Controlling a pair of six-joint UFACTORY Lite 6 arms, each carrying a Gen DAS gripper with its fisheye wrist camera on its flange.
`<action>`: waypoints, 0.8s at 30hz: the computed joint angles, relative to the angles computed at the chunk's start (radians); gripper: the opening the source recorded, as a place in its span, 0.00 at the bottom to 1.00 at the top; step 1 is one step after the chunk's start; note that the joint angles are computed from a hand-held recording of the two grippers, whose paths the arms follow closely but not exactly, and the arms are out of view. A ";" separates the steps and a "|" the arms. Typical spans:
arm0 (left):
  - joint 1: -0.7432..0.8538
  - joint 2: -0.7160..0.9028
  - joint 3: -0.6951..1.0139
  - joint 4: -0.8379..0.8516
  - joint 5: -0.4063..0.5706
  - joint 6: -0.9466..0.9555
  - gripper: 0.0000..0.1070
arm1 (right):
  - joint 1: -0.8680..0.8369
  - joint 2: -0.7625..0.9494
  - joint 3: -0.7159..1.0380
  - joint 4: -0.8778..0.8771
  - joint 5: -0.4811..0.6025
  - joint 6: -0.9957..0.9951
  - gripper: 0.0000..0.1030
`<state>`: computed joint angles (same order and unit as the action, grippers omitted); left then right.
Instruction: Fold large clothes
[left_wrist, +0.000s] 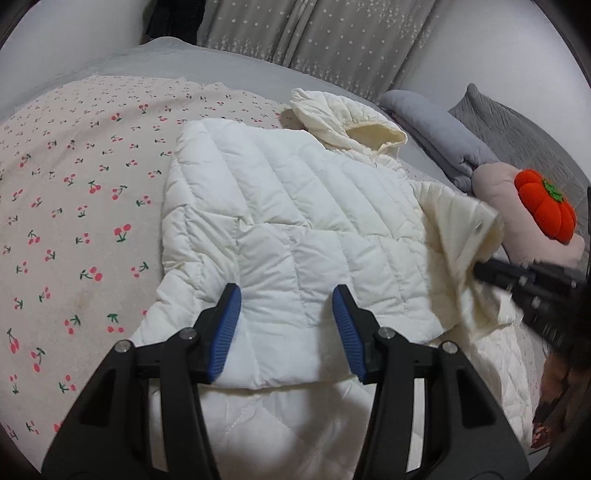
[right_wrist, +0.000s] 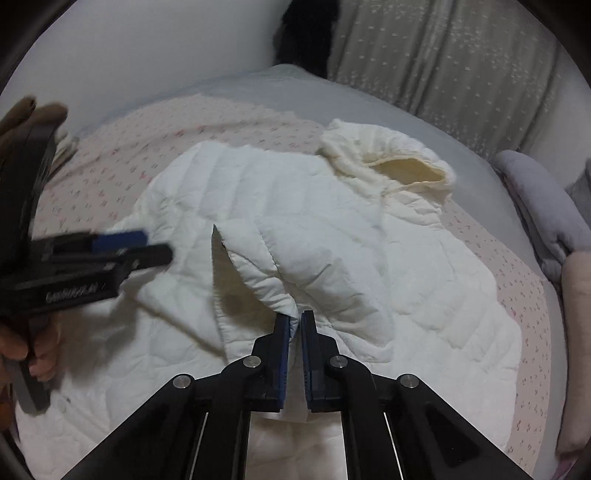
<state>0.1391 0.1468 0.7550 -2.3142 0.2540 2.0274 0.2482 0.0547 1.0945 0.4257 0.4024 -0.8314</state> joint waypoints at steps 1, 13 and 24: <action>-0.003 -0.004 0.003 0.000 -0.010 0.003 0.50 | -0.069 0.025 0.059 0.055 0.047 -0.049 0.05; -0.050 0.004 0.026 -0.186 -0.067 0.154 0.50 | -0.672 0.577 0.873 0.309 0.729 0.001 0.54; -0.017 -0.016 -0.004 -0.096 -0.024 0.066 0.50 | -0.473 0.528 0.634 0.257 0.572 0.054 0.12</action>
